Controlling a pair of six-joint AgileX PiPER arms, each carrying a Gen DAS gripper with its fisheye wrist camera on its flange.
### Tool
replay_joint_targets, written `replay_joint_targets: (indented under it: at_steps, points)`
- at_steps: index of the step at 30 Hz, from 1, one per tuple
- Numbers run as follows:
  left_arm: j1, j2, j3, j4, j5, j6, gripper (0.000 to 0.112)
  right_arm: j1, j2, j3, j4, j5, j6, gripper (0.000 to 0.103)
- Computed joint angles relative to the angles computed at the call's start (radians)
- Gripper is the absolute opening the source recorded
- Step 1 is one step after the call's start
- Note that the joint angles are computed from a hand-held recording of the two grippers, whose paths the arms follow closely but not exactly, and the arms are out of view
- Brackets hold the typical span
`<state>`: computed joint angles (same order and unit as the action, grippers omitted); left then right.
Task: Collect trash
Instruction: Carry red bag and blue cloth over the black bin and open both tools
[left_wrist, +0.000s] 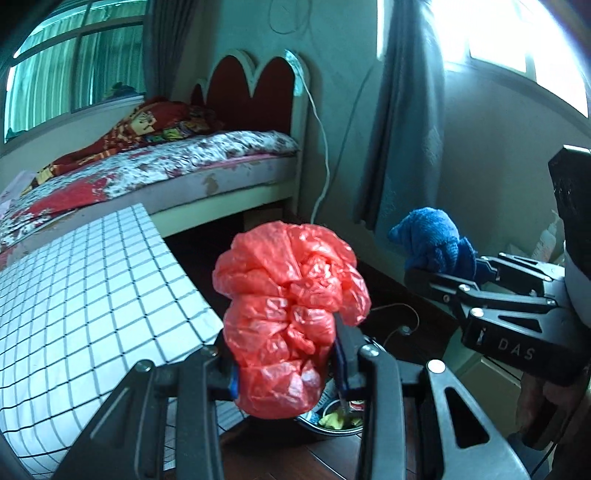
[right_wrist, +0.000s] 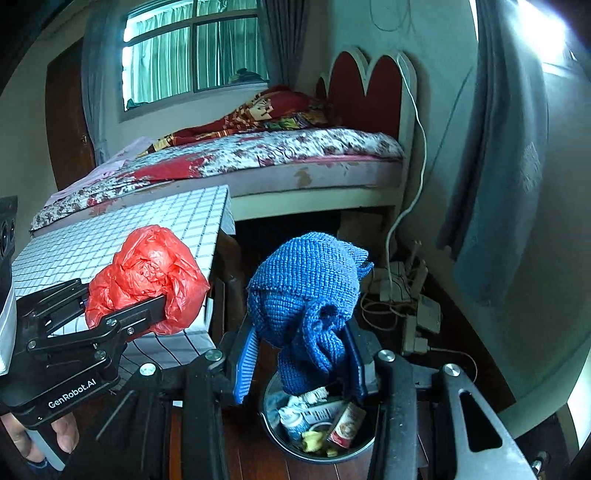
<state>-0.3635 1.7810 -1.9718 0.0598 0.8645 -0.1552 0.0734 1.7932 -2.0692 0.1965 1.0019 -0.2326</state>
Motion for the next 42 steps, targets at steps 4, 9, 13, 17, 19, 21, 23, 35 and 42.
replay_joint_targets:
  at_steps: [4, 9, 13, 17, 19, 21, 23, 35, 42]
  points:
    - [-0.031, 0.040, -0.014, -0.002, -0.003, -0.010, 0.037, -0.058, -0.009, 0.067, 0.037, -0.021, -0.045, 0.043]
    - [-0.056, 0.088, -0.030, -0.017, 0.001, 0.000, 0.037, -0.121, -0.007, 0.133, 0.083, -0.043, -0.090, 0.044]
    - [-0.065, 0.133, -0.045, -0.026, 0.011, -0.002, 0.037, -0.148, 0.007, 0.186, 0.114, -0.063, -0.146, 0.044]
    - [-0.069, 0.165, -0.046, -0.039, 0.017, -0.017, 0.037, -0.167, 0.023, 0.233, 0.140, -0.081, -0.193, 0.044]
    - [-0.077, 0.182, -0.048, -0.040, 0.013, -0.017, 0.037, -0.176, 0.037, 0.244, 0.151, -0.087, -0.215, 0.044]
    - [-0.084, 0.197, -0.047, -0.042, 0.012, -0.020, 0.037, -0.180, 0.049, 0.251, 0.155, -0.090, -0.225, 0.044]
    - [-0.085, 0.212, -0.039, -0.054, 0.007, -0.015, 0.037, -0.190, 0.073, 0.246, 0.166, -0.087, -0.246, 0.044]
    - [-0.050, 0.369, -0.170, -0.150, 0.080, 0.026, 0.038, -0.183, 0.210, 0.207, 0.171, -0.039, -0.387, 0.044]
    - [-0.003, 0.405, -0.179, -0.320, 0.087, 0.127, 0.057, -0.176, 0.309, 0.139, 0.183, -0.013, -0.438, 0.055]
